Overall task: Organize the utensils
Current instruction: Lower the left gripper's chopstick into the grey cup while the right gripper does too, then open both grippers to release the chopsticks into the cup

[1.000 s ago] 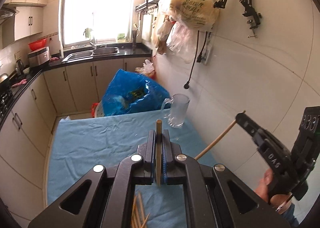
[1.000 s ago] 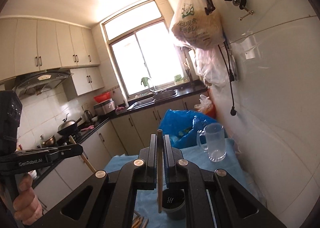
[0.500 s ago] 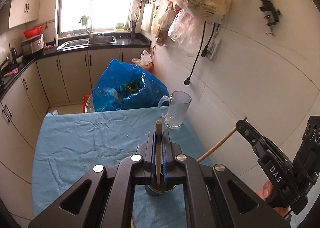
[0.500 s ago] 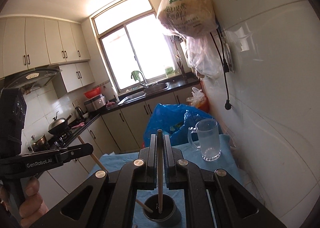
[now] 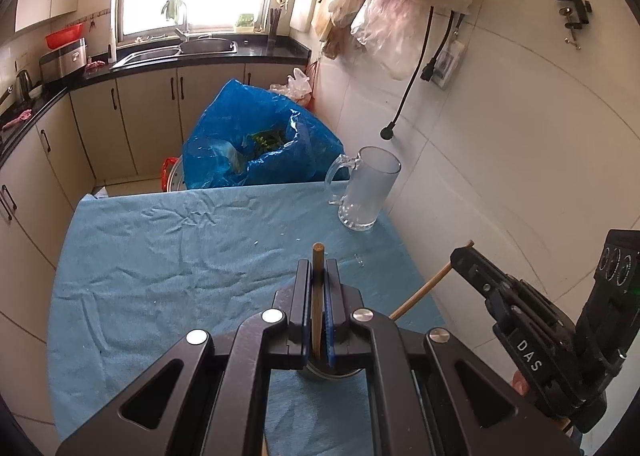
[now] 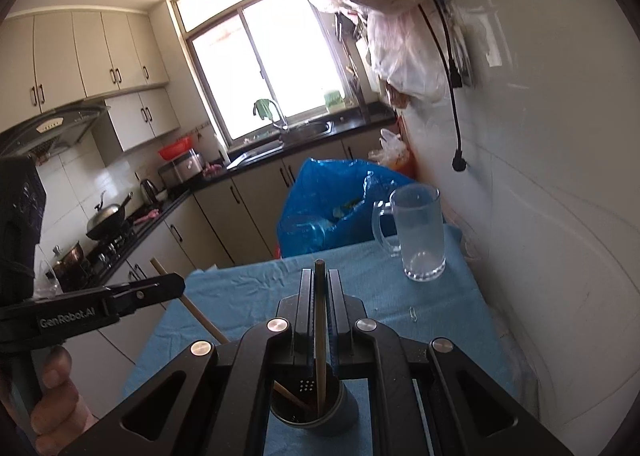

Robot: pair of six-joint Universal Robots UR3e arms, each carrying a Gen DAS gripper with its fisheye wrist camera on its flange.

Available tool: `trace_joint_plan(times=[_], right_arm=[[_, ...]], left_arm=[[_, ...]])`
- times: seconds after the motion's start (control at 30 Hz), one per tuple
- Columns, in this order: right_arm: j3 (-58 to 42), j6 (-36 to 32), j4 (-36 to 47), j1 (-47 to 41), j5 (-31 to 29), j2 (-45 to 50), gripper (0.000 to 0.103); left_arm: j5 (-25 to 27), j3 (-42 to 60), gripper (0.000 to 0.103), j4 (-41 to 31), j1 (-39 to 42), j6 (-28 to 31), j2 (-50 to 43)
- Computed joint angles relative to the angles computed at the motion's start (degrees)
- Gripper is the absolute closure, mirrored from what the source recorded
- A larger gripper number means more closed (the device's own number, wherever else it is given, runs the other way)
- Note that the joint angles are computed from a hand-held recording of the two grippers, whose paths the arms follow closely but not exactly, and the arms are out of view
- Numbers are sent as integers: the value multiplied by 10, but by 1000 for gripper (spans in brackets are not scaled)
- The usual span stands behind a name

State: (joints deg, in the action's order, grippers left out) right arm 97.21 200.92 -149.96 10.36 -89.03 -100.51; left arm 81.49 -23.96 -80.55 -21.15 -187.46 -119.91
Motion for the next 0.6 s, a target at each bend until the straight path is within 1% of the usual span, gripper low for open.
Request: trace_joint_plan(times=[0.27,0.43,0.5,0.53,0.57,0.6], right_arm=[[1,2,6,-10,16,13,97],[1,3,4,-13,15,14,95],[-1,3,5,-11,8,12,93],[-4,2,7,-11,5,11,93],[-4,2,9,-12,5,8,92],[-2,3,8,-13,4,4,92]], left_arm=[[3,-37,98,18,5,2,5],[3,-49,97,29,6,5,10],[3,-51,92,28,7,5,13],[4,-52,86,30,7,6,14],[7,-67,82,41,7,4,22],[8,-77,82,48,7,4,29]])
